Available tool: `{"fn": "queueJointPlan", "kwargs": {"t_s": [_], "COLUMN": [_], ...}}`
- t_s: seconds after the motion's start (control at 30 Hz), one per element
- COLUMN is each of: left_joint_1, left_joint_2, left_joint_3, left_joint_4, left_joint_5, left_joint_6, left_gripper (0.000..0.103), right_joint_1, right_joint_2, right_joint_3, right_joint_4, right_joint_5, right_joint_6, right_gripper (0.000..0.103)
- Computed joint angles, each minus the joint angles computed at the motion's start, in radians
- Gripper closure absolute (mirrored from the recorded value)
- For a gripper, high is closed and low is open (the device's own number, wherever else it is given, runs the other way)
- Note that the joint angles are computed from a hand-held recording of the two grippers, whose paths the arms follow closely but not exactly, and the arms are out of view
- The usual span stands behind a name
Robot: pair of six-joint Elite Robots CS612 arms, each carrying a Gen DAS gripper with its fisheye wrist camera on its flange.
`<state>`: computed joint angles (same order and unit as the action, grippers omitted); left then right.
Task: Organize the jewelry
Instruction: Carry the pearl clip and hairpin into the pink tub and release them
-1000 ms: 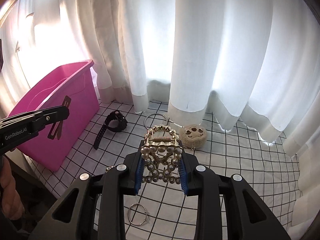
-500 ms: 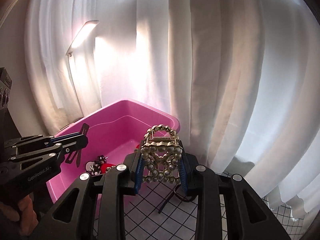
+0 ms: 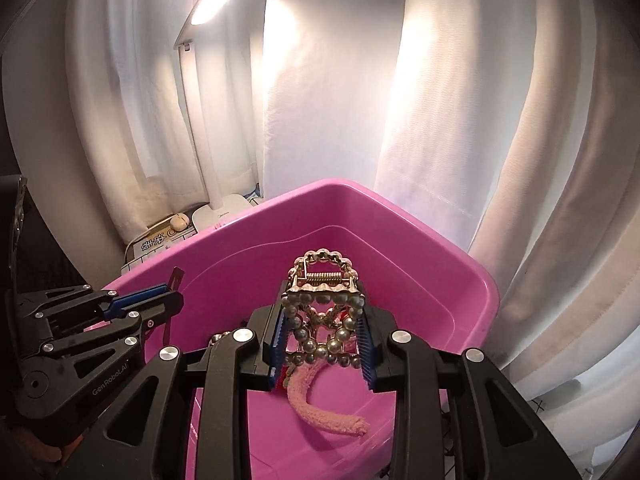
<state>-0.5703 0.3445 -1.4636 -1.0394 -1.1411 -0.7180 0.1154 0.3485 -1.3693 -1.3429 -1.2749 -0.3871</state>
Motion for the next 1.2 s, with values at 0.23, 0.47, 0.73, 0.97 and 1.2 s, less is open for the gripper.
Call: {"fn": "queueJointPlan", "kwargs": {"t_s": [0.23, 0.47, 0.73, 0.97, 1.2], "left_joint_1": [0.015, 0.019, 0.005, -0.008, -0.039], "left_joint_2": [-0.001, -0.010, -0.009, -0.023, -0.037], "left_joint_3": [0.016, 0.030, 0.012, 0.017, 0.010], "left_joint_4": [0.036, 0.070, 0.081, 0.111, 0.090], "left_joint_5": [-0.017, -0.031, 0.038, 0.053, 0.070], "left_joint_6": [-0.013, -0.019, -0.045, -0.062, -0.047], "left_gripper": [0.092, 0.087, 0.018, 0.009, 0.007], "right_joint_1": [0.013, 0.016, 0.006, -0.011, -0.053], "right_joint_2": [-0.017, -0.021, -0.021, -0.011, 0.021], "right_joint_3": [0.064, 0.071, 0.051, 0.014, -0.095], "right_joint_4": [0.039, 0.012, 0.010, 0.015, 0.018], "right_joint_5": [-0.053, -0.090, -0.084, -0.060, -0.029], "right_joint_6": [0.005, 0.030, 0.058, 0.087, 0.165], "right_gripper": [0.074, 0.044, 0.043, 0.043, 0.043]}}
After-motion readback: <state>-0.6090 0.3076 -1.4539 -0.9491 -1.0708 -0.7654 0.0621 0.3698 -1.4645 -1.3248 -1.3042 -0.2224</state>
